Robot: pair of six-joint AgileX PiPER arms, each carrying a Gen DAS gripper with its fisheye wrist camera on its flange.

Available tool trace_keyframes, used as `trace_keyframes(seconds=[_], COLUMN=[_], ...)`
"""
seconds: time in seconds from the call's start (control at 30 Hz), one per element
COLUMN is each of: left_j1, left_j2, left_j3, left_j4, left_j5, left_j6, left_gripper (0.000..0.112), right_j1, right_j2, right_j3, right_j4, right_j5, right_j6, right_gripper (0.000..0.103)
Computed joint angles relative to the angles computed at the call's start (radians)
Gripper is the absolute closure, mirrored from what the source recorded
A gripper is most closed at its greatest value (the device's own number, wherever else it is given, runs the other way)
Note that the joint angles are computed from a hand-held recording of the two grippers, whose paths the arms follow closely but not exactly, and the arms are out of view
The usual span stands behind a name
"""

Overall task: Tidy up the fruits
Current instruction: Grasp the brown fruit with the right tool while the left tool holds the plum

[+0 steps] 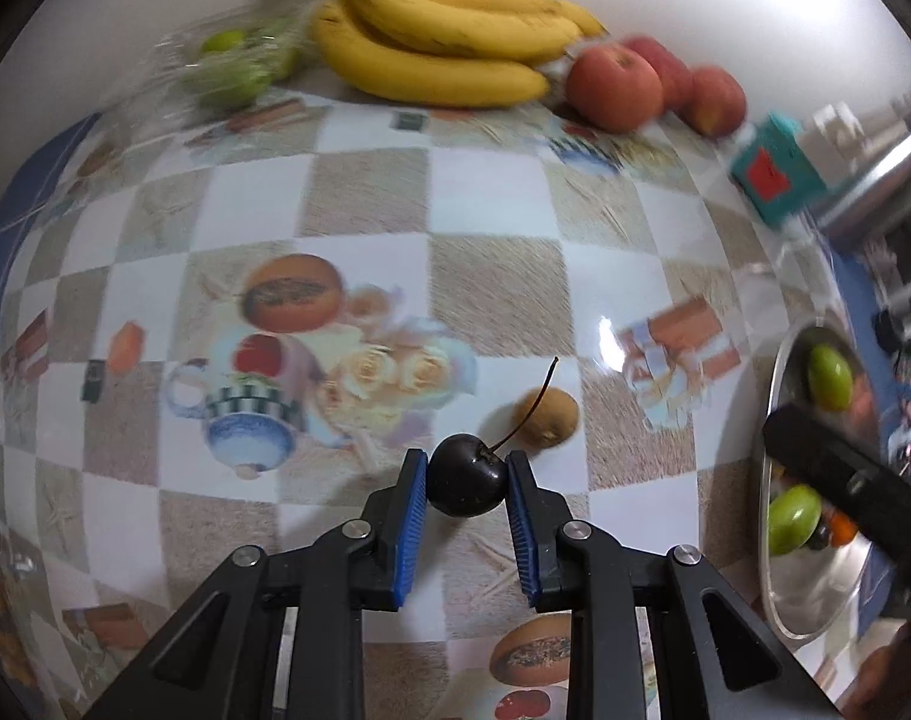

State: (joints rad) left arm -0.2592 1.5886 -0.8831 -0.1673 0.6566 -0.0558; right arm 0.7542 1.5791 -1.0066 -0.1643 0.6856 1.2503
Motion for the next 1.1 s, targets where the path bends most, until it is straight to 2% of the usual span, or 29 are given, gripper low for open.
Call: trace_keyframes(seconds=[0.2, 0.3, 0.43, 0.53, 0.67, 0.73, 1.1], left_j1=[0.104, 0.155, 0.196, 0.210, 0.226, 0.235, 0.293], left_j2=[-0.069, -0.087, -0.104, -0.099, -0.090, -0.086, -0.060], left_j3=[0.011, 0.012, 0.026, 0.021, 0.019, 0.018, 0.012], left_j4=[0.010, -0.017, -0.062, -0.088, -0.119, -0.125, -0.159], left_j5=[0.020, 0.035, 0.041, 0.045, 0.043, 0.044, 0.047], left_j6=[-0.026, 0.006, 0.052, 0.071, 0.100, 0.107, 0.154], left_gripper=[0.084, 0.084, 0.084, 0.084, 0.084, 0.084, 0.084], right_j1=[0.054, 0.078, 0.070, 0.069, 0.066, 0.058, 0.065], right_j2=[0.059, 0.101, 0.153, 0.191, 0.220, 0.234, 0.331], right_j3=[-0.071, -0.107, -0.121, -0.138, -0.149, -0.153, -0.248], right_j4=[-0.043, -0.054, 0.035, 0.062, 0.066, 0.095, 0.076], right_j5=[0.000, -0.005, -0.064, -0.077, -0.093, -0.113, -0.096], right_j6=[-0.057, -0.092, -0.202, -0.237, -0.233, -0.259, -0.233], right_gripper=[0.018, 0.025, 0.037, 0.043, 0.046, 0.053, 0.059])
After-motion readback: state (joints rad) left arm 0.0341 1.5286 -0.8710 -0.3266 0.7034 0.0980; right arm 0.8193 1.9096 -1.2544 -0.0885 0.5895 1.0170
